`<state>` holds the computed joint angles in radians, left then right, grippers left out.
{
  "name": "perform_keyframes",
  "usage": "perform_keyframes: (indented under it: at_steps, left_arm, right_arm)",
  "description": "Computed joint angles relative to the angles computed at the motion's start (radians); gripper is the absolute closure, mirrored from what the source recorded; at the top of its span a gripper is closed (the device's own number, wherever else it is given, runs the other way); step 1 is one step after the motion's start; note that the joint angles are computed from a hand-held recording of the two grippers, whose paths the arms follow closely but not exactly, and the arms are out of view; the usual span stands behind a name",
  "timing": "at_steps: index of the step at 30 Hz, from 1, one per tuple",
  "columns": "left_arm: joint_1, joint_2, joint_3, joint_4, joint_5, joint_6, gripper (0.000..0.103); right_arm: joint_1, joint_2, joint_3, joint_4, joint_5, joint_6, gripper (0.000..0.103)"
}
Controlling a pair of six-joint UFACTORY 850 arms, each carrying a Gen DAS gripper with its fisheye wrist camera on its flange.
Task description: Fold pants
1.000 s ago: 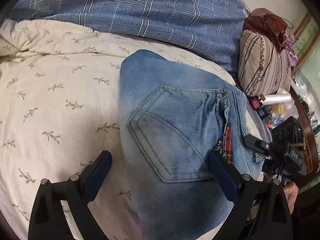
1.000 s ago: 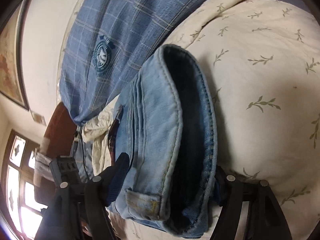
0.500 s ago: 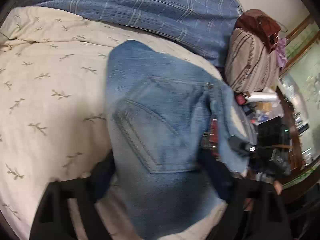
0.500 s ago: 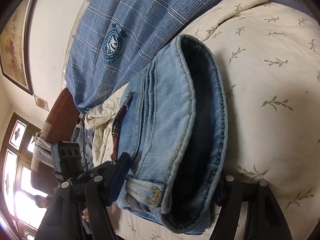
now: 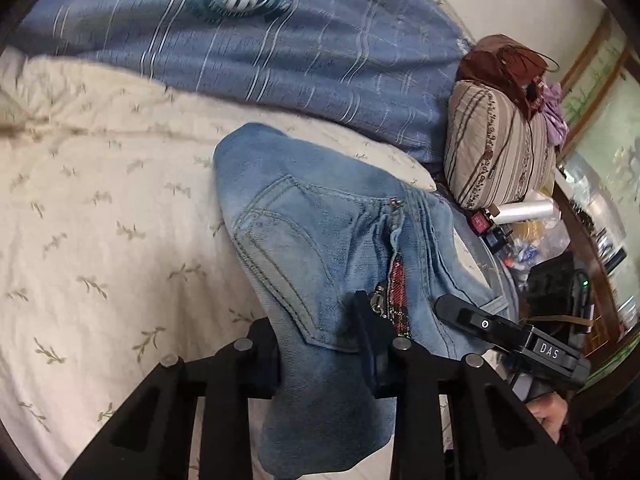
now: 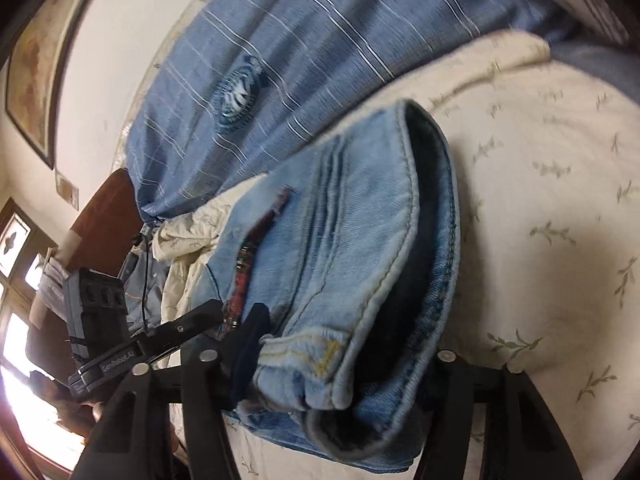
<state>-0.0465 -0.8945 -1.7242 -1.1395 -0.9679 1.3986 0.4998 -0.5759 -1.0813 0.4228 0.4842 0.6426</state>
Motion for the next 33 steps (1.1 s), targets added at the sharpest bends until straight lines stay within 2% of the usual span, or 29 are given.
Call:
perform_keyframes:
  at_steps: [4, 6, 10, 14, 16, 18, 20, 21, 23, 25, 28, 33]
  left_arm:
    - [-0.003, 0.062, 0.076, -0.068, 0.062, 0.122, 0.072]
    - [0.005, 0.077, 0.093, -0.1, 0.077, 0.156, 0.072]
    - [0.031, 0.079, 0.085, -0.133, 0.054, 0.155, 0.072]
    - [0.049, 0.098, 0.117, -0.236, 0.058, 0.254, 0.072]
    - [0.045, 0.102, 0.14, -0.29, 0.093, 0.319, 0.071]
    - [0.026, 0.095, 0.147, -0.289, 0.168, 0.345, 0.071]
    - [0.003, 0.051, 0.097, -0.166, 0.226, 0.223, 0.07]
    - [-0.001, 0.035, 0.081, -0.133, 0.234, 0.169, 0.066]
    - [0.006, 0.034, 0.087, -0.163, 0.225, 0.152, 0.06]
    - [0.006, 0.048, 0.096, -0.151, 0.236, 0.162, 0.057]
    - [0.007, 0.065, 0.122, -0.163, 0.253, 0.208, 0.055]
    - [0.017, 0.087, 0.152, -0.149, 0.213, 0.256, 0.055]
  right_arm:
    - [0.03, -0.004, -0.04, 0.199, -0.019, -0.244, 0.044]
    - [0.036, -0.009, -0.057, 0.226, -0.022, -0.293, 0.044]
    - [0.053, -0.018, -0.087, 0.267, 0.014, -0.364, 0.044]
    - [0.069, -0.036, -0.126, 0.323, 0.056, -0.451, 0.044]
    - [0.074, -0.058, -0.163, 0.398, 0.056, -0.549, 0.044]
    - [0.066, -0.085, -0.202, 0.469, 0.024, -0.641, 0.044]
    - [0.049, -0.122, -0.249, 0.584, -0.053, -0.736, 0.044]
    - [0.042, -0.136, -0.267, 0.657, -0.089, -0.798, 0.043]
    - [0.032, -0.144, -0.27, 0.683, -0.115, -0.799, 0.039]
    - [0.03, -0.13, -0.248, 0.623, -0.111, -0.72, 0.039]
    - [0.026, -0.114, -0.221, 0.599, -0.116, -0.674, 0.037]
    - [0.033, -0.08, -0.186, 0.701, -0.083, -0.746, 0.035]
